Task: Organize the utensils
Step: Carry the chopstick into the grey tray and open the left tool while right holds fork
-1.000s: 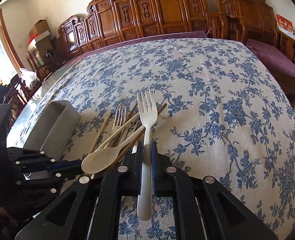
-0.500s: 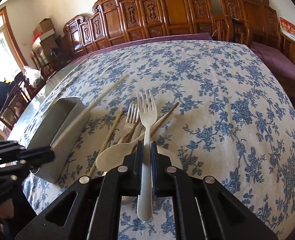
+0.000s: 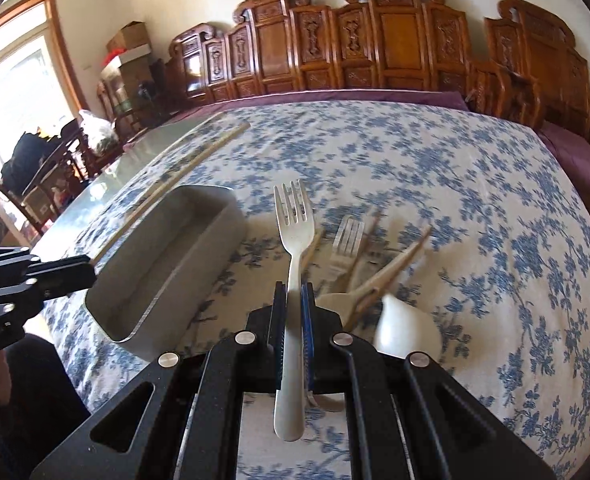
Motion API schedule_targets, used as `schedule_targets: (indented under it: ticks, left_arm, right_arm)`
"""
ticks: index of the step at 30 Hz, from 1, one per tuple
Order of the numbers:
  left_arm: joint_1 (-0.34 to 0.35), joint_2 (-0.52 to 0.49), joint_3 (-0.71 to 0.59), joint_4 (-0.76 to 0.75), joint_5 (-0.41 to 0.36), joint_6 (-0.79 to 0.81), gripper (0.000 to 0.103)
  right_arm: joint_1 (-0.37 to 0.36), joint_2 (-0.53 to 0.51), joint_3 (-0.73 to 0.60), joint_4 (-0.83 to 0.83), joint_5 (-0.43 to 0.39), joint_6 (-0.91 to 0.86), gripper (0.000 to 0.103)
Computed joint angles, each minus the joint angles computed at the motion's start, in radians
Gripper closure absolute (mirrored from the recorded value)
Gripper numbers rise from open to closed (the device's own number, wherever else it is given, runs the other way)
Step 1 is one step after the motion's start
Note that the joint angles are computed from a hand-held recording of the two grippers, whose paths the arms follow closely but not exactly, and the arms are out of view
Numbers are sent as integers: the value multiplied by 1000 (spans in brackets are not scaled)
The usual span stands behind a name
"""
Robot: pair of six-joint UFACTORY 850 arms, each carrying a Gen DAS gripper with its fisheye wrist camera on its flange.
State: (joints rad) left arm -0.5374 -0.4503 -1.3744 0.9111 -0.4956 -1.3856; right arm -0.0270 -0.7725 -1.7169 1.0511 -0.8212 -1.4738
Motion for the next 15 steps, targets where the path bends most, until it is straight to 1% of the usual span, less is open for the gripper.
schedule_targets:
  ticks: [7, 10, 12, 13, 15]
  left_arm:
    - [30, 40, 92, -46, 13, -3, 99]
    - [41, 47, 109, -72, 13, 15, 99]
    - [51, 48, 116, -107, 15, 45, 99]
    - [62, 44, 114, -166, 26, 98, 99]
    - [73, 27, 96, -237, 20, 172, 99]
  right_arm:
    - [17, 18, 24, 13, -13, -26, 94]
    - [25, 20, 29, 6, -11, -28, 94]
    - [30, 21, 34, 0, -6, -25, 94]
    - [32, 23, 37, -3, -3, -23, 94]
    - [36, 21, 37, -13, 3, -18, 94]
